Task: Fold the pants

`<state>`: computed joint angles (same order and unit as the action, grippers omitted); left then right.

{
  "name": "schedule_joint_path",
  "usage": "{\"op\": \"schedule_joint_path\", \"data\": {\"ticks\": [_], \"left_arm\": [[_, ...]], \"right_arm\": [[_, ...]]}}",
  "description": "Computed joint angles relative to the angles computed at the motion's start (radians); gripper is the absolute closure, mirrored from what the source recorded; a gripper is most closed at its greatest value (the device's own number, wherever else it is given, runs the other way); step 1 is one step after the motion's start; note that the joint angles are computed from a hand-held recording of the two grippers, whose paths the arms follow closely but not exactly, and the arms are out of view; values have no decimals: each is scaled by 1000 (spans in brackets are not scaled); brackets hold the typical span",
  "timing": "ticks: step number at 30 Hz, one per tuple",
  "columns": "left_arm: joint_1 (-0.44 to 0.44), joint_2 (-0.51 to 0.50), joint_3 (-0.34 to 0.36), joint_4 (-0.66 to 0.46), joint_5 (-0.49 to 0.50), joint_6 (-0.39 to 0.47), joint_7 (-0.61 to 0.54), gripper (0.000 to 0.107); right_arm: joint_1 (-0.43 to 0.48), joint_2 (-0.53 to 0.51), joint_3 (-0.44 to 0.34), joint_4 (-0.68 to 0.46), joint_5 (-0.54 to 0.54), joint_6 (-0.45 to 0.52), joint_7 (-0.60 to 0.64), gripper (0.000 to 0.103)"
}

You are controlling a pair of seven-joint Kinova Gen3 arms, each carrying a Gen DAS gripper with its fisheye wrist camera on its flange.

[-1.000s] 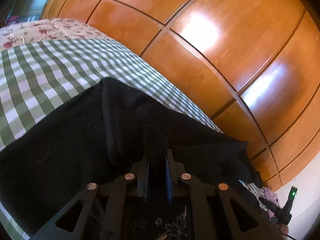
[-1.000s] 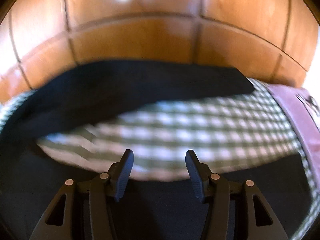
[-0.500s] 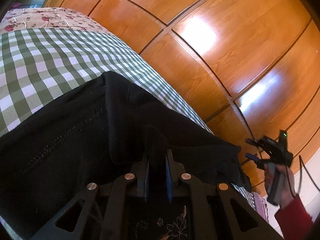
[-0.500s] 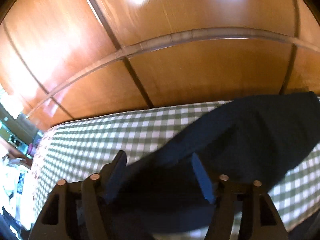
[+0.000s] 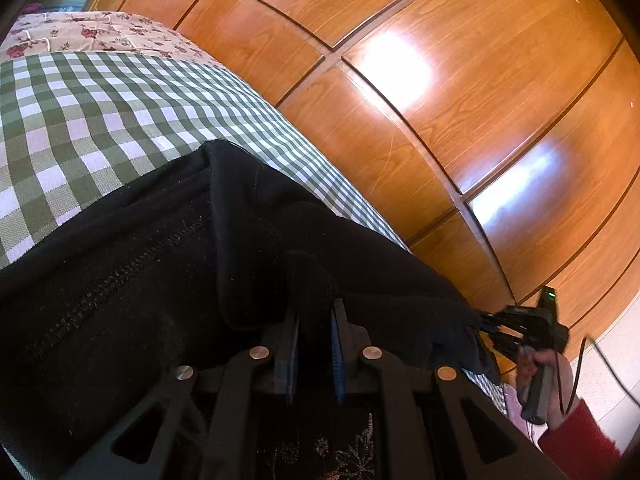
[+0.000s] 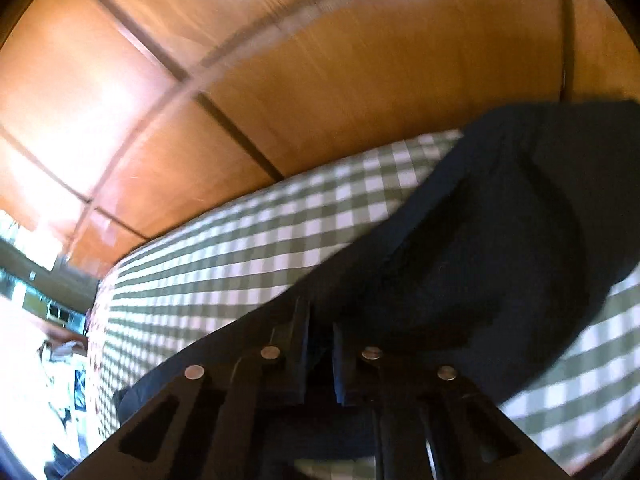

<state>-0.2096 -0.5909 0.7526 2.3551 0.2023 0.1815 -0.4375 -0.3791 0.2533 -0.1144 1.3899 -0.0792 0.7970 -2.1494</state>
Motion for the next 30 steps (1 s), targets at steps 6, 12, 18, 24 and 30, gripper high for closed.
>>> {"op": "schedule_joint_path", "data": {"ticks": [6, 12, 18, 24, 30], "left_arm": [[151, 10, -170, 28, 33, -49, 10, 94], [227, -121, -290, 103, 85, -150, 45, 94], [241, -250, -345, 95, 75, 16, 23, 94], [217, -353, -338, 159, 129, 100, 79, 94], [213, -406, -295, 186, 180, 117, 129, 75]], "right_arm": [[31, -208, -28, 178, -65, -118, 83, 93], [24, -394, -38, 368, -174, -209, 166, 93], [31, -530, -175, 569, -57, -335, 6, 93], [40, -564, -302, 711, 4, -367, -142, 93], [-46, -540, -215, 801, -38, -465, -142, 94]]}}
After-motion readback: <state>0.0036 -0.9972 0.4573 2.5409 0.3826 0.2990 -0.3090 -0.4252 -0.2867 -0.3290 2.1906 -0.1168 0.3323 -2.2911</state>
